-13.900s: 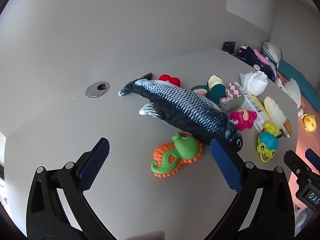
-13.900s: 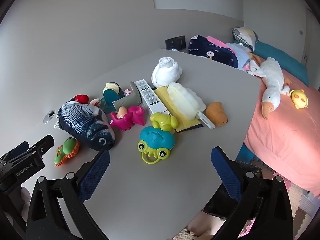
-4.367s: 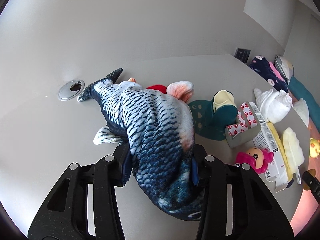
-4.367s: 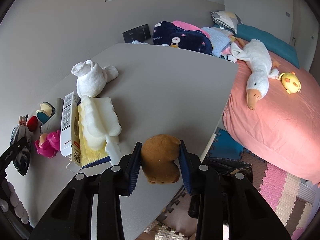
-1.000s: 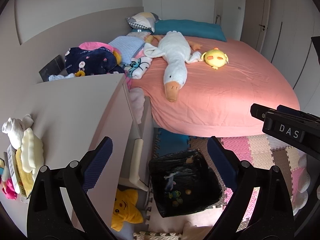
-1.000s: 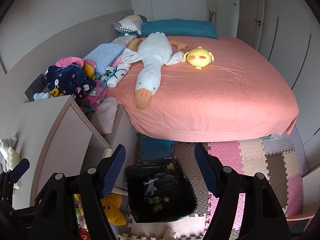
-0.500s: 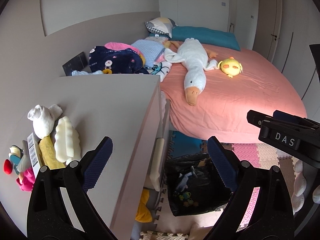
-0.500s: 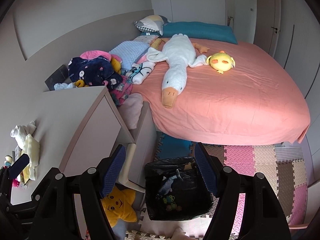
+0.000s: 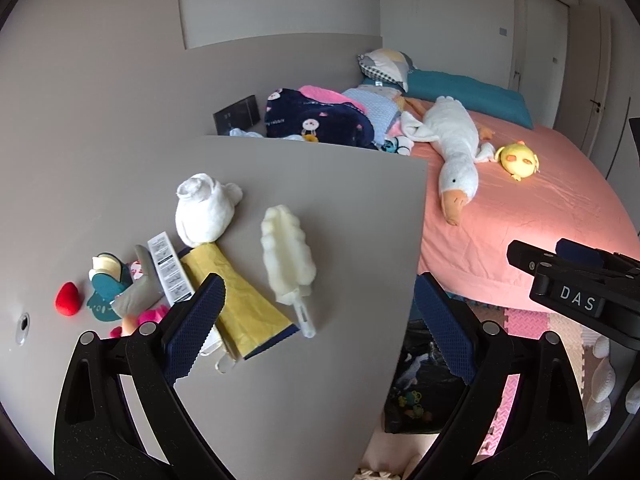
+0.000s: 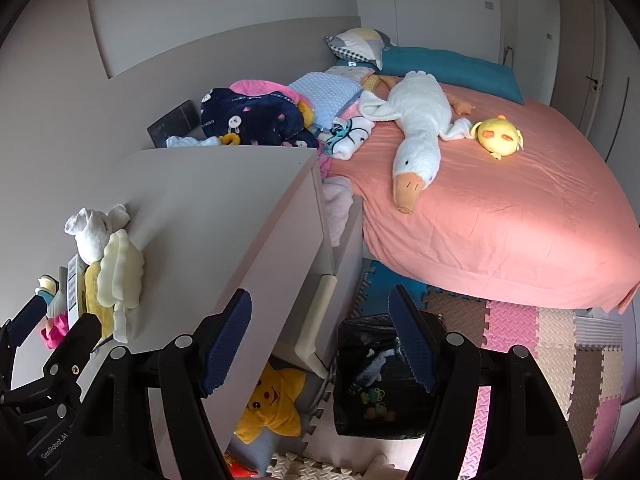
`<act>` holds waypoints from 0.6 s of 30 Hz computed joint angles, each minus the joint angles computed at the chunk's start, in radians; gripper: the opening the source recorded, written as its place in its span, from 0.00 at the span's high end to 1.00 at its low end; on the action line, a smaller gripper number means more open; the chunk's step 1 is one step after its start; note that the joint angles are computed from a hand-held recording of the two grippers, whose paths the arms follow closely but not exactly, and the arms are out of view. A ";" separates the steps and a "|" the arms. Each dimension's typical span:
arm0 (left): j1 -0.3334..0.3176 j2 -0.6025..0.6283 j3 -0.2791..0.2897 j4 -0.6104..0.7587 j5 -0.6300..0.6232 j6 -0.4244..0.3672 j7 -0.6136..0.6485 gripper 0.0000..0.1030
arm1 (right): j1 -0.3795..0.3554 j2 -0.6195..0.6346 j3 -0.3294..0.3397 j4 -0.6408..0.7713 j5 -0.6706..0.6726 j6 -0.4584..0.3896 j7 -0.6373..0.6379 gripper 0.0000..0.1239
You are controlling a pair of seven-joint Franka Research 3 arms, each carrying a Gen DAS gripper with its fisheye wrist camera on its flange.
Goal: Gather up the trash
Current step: 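Move the left gripper to the pink doll while the right gripper approaches the white sponge brush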
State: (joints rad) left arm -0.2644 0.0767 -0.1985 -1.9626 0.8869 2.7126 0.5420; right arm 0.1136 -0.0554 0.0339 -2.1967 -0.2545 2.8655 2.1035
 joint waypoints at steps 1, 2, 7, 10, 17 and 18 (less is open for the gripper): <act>0.005 -0.014 0.007 -0.016 0.009 0.001 -0.014 0.10 | 0.005 0.006 0.004 0.005 0.005 0.003 0.000 0.42; 0.012 -0.028 0.012 -0.033 0.018 0.002 -0.029 0.10 | 0.011 0.010 0.007 0.007 0.012 0.010 -0.002 0.42; 0.064 -0.090 0.021 -0.107 0.051 0.004 -0.119 0.10 | 0.046 0.038 0.016 0.029 0.018 0.031 -0.005 0.42; 0.097 -0.115 0.021 -0.143 0.059 0.005 -0.170 0.10 | 0.068 0.054 0.016 0.043 0.017 0.033 -0.006 0.42; 0.153 -0.125 0.019 -0.178 0.073 -0.017 -0.252 0.10 | 0.112 0.082 0.007 0.067 0.006 0.038 -0.001 0.42; 0.157 -0.122 0.020 -0.178 0.066 -0.024 -0.252 0.10 | 0.117 0.086 0.006 0.070 0.007 0.038 -0.002 0.42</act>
